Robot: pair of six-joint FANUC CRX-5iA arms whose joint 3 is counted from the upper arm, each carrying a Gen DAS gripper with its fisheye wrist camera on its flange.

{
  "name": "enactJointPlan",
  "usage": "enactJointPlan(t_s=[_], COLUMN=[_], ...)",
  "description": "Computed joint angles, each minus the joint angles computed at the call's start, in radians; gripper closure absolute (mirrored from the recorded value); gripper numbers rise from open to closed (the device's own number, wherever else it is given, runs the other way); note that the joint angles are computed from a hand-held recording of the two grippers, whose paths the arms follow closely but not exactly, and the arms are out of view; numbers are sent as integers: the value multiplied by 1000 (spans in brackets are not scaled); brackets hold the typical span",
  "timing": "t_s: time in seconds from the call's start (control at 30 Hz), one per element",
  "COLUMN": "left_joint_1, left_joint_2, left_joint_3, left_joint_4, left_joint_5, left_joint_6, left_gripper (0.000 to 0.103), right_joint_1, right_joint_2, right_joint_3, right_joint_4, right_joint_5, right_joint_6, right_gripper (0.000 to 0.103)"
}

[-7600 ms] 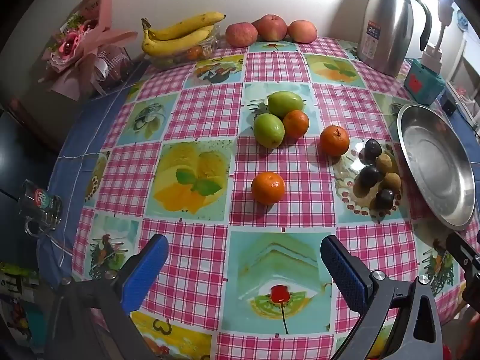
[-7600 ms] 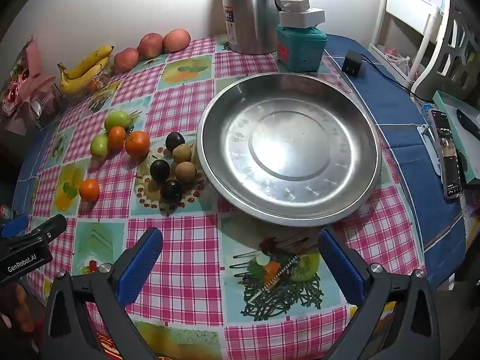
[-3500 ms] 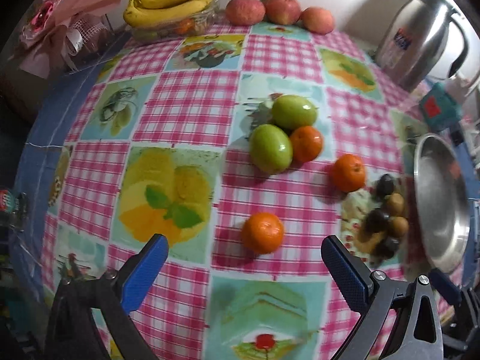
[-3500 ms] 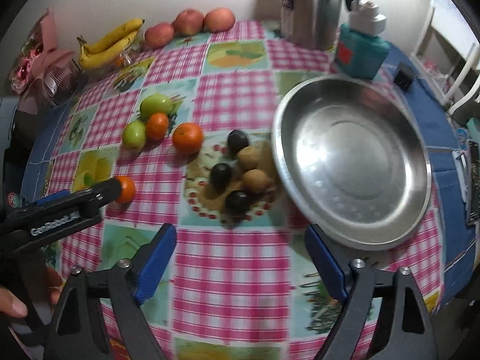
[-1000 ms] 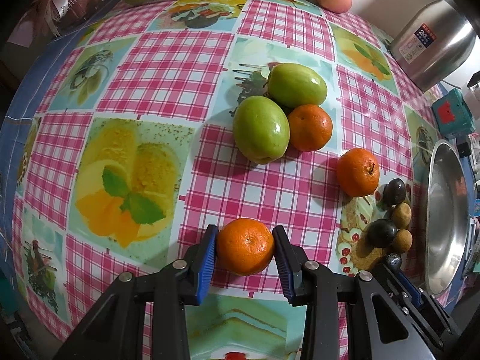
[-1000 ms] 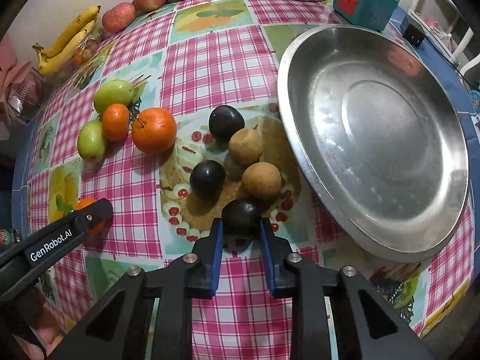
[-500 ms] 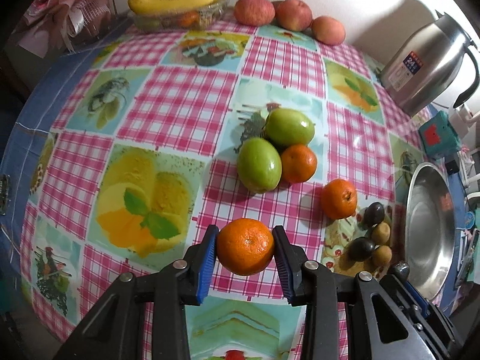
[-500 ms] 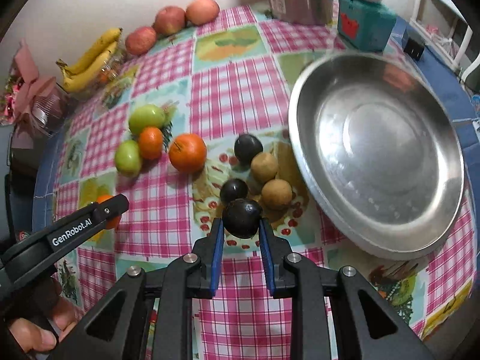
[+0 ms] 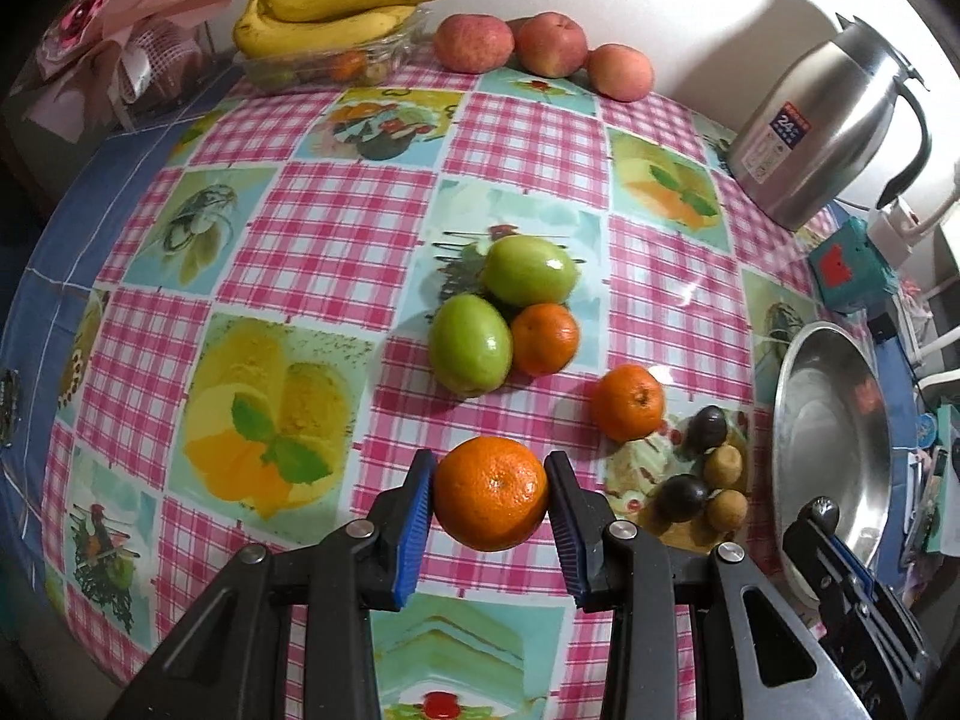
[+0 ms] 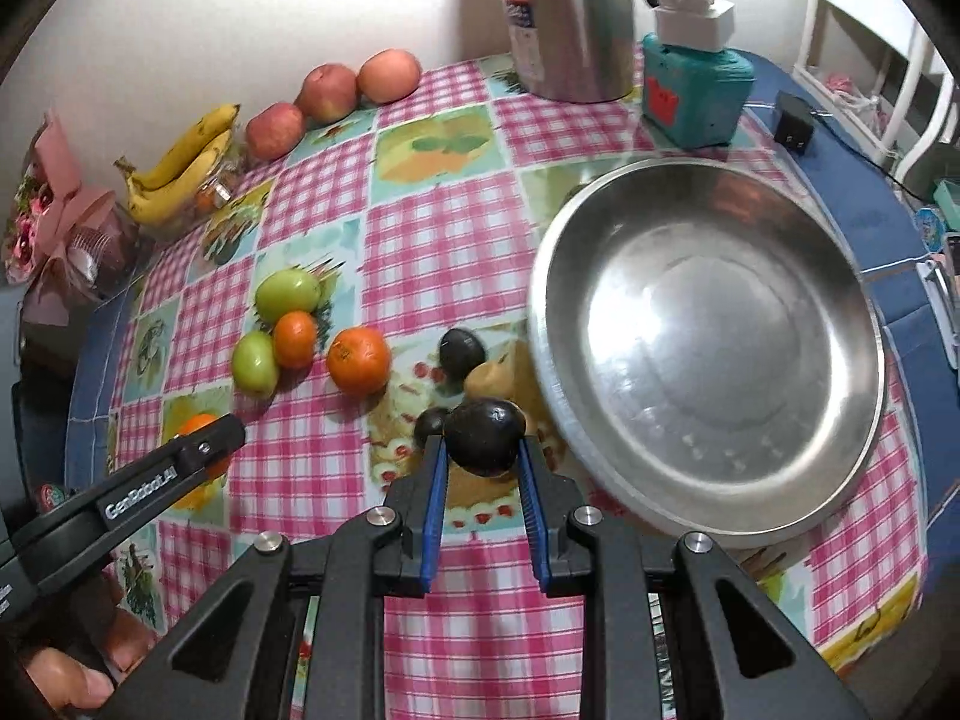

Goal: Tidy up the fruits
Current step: 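Carry the tangerine and the plum over the steel bowl with both tools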

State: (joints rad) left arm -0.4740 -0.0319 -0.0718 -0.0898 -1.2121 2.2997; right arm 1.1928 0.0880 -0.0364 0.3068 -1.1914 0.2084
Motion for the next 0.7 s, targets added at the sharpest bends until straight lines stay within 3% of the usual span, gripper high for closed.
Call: enactJointPlan(t_s=[0.7], left_joint_1=[-137], left_joint_2=[210], left_joint_3=[261], left_joint_4=[23], left_joint_5=[-8], left_joint_6=[-140], left_gripper=[64], right_joint_1=[-64], right_joint_2=[-116], right_joint_3=[-143], right_joint_4=[101], right_joint_5=[-112], right_joint_6=[-204], right_gripper=[79])
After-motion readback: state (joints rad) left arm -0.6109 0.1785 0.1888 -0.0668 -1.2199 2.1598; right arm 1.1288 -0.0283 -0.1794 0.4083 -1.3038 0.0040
